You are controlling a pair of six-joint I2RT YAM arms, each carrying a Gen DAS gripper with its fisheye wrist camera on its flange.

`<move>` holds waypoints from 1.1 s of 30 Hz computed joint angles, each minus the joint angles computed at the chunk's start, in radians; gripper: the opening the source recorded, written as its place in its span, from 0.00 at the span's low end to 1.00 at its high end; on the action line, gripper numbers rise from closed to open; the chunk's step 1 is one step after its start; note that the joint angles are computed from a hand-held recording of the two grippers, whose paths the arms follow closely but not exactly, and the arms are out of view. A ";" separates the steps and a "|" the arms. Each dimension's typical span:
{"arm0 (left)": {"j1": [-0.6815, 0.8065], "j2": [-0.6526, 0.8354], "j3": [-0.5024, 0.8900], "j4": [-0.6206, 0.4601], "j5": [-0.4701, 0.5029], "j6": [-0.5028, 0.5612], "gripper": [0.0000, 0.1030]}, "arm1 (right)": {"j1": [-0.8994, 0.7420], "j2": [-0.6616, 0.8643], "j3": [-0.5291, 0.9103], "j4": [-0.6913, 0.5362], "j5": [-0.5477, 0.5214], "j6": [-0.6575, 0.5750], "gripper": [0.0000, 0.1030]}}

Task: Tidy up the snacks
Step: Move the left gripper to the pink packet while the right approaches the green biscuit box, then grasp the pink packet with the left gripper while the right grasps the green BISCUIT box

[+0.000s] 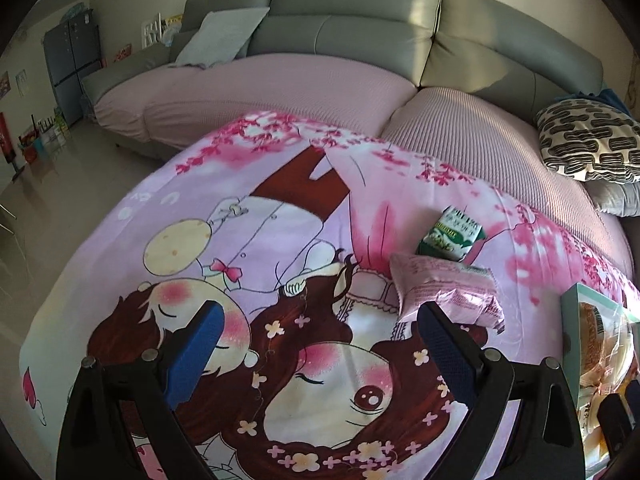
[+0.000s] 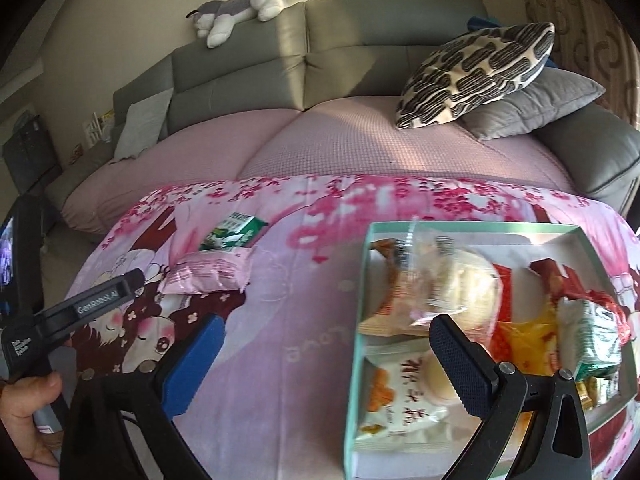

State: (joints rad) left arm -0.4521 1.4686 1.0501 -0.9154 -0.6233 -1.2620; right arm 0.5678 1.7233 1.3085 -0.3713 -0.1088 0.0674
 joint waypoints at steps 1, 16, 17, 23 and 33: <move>0.003 -0.001 -0.005 0.011 0.006 0.005 0.94 | 0.009 0.010 0.006 0.000 0.000 0.000 1.00; 0.083 0.049 0.021 0.211 0.122 0.174 0.94 | 0.048 0.167 0.189 -0.006 0.084 -0.022 1.00; 0.090 0.057 0.024 0.221 0.131 0.185 0.94 | 0.047 0.174 0.198 -0.005 0.090 -0.023 1.00; 0.102 0.124 0.065 0.281 0.172 0.267 0.94 | 0.034 0.210 0.232 -0.002 0.105 -0.032 1.00; 0.107 0.262 0.140 0.320 0.245 0.331 0.94 | 0.013 0.216 0.232 -0.008 0.115 -0.040 1.00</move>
